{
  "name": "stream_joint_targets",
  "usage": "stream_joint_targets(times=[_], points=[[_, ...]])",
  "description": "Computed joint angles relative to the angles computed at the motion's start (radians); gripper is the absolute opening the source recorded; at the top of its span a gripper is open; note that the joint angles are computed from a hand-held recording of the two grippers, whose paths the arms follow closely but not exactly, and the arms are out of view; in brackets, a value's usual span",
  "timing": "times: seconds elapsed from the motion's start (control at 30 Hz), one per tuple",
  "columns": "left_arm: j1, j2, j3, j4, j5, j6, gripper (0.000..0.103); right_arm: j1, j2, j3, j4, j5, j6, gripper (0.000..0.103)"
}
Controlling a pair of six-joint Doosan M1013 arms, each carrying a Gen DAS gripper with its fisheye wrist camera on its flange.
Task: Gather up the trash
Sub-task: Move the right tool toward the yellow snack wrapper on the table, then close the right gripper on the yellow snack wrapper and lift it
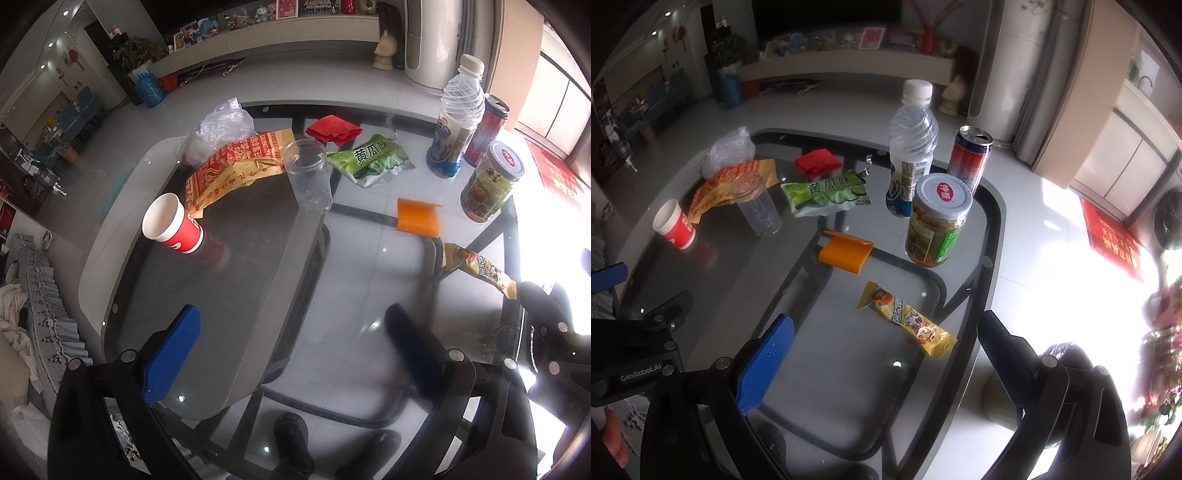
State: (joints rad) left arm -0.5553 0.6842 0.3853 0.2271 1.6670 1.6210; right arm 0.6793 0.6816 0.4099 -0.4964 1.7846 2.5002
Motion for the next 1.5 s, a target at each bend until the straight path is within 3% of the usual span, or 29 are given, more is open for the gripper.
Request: stream_joint_targets(times=[0.43,0.73,0.83,1.13,1.37,1.5], points=[[-0.003,0.038,-0.049,0.017,0.031,-0.011,0.097,-0.035,-0.074,0.199,0.058,-0.133,0.0,0.096],[-0.009,0.033,-0.033,0.016,0.02,-0.013,0.097,-0.049,-0.095,0.253,0.07,-0.187,-0.014,0.096],[-0.011,0.032,-0.026,0.017,0.02,-0.016,0.097,-0.054,-0.094,0.257,0.088,-0.193,-0.031,0.09],[-0.013,0.024,-0.012,0.019,0.021,-0.028,0.097,-0.071,-0.099,0.298,0.134,-0.225,-0.073,0.09],[-0.011,0.016,0.017,0.018,0.018,-0.039,0.097,-0.086,-0.1,0.343,0.171,-0.221,-0.102,0.077],[-0.009,0.012,0.027,0.021,0.014,-0.04,0.097,-0.088,-0.096,0.349,0.177,-0.219,-0.117,0.076]])
